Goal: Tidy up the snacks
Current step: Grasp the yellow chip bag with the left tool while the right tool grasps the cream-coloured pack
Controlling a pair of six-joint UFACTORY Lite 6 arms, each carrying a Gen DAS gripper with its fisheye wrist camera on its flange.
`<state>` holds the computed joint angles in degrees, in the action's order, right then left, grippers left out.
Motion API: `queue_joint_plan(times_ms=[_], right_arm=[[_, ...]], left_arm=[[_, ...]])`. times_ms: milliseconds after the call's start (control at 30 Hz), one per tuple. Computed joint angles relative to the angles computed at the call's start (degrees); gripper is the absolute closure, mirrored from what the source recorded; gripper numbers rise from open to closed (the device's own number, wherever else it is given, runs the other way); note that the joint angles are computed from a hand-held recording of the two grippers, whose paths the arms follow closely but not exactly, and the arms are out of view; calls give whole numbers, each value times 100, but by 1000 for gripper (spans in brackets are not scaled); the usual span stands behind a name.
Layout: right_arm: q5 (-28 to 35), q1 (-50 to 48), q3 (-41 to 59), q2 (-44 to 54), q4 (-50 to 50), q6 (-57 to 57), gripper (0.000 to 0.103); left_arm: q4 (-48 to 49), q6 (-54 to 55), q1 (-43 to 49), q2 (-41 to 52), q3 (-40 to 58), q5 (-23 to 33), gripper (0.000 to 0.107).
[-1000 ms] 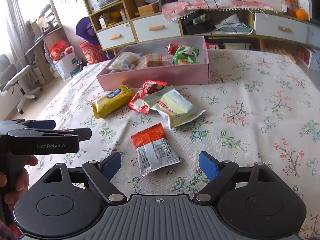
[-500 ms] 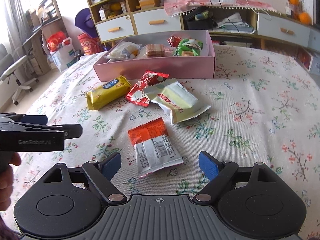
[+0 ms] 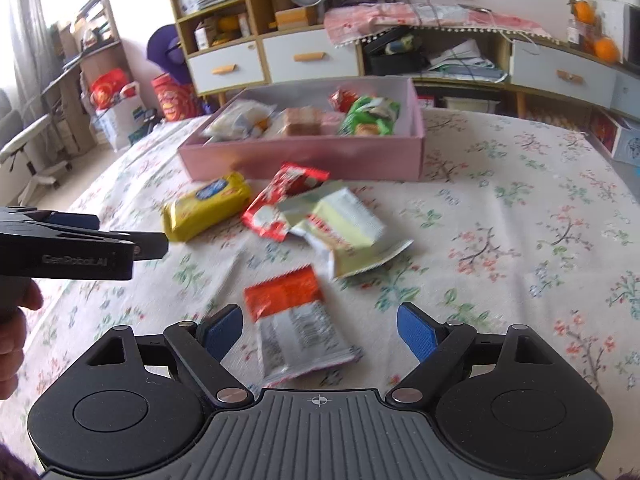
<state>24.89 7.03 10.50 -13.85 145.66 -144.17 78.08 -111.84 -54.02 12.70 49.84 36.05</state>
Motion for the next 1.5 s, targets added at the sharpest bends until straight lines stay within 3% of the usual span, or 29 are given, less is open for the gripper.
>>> queue_joint_plan(times_ms=[100,233,333,400,467,500,533,600,633,900,1133,1367,1500], right_arm=[[145,-31,337,376,144,-301,16],[319,35,1001,1231,564,-858,17],[377,164,1410,1849,1223,-1603,17],[371,211,1656,2227,1526,-1976,17],[400,161,1811,2493,1400,-1946,21],[487,123,1785,2519,1294,-1898,30],[594,117,1688,2447,1345,-1987,41],[605,50,1552,2252,1090,-1809,47],[676,-17,1466,2155,892,-1625,57],[694,-304,1134,1524,360,-755,57],[817,-672,1413,1496,-626,474,57],[1232,-1048,2614,2182,-1910,2124,57],[1601,-1345,3984,3045,-3085,3761,57]], left_arm=[[329,215,307,379,395,-220,18],[241,587,623,871,815,-554,33],[649,126,752,811,621,-898,38],[937,-170,673,712,450,-826,41],[1179,-366,554,634,315,-687,60],[1145,-367,519,579,271,-672,65],[1083,-364,501,529,242,-648,65],[990,-339,540,425,186,-714,66],[1009,-432,530,393,153,-682,66],[1043,-772,459,-268,-289,-600,66],[1110,-811,527,-338,0,-673,66],[1155,-636,1083,315,1182,-1235,66],[970,-578,1622,926,2091,-1786,66]])
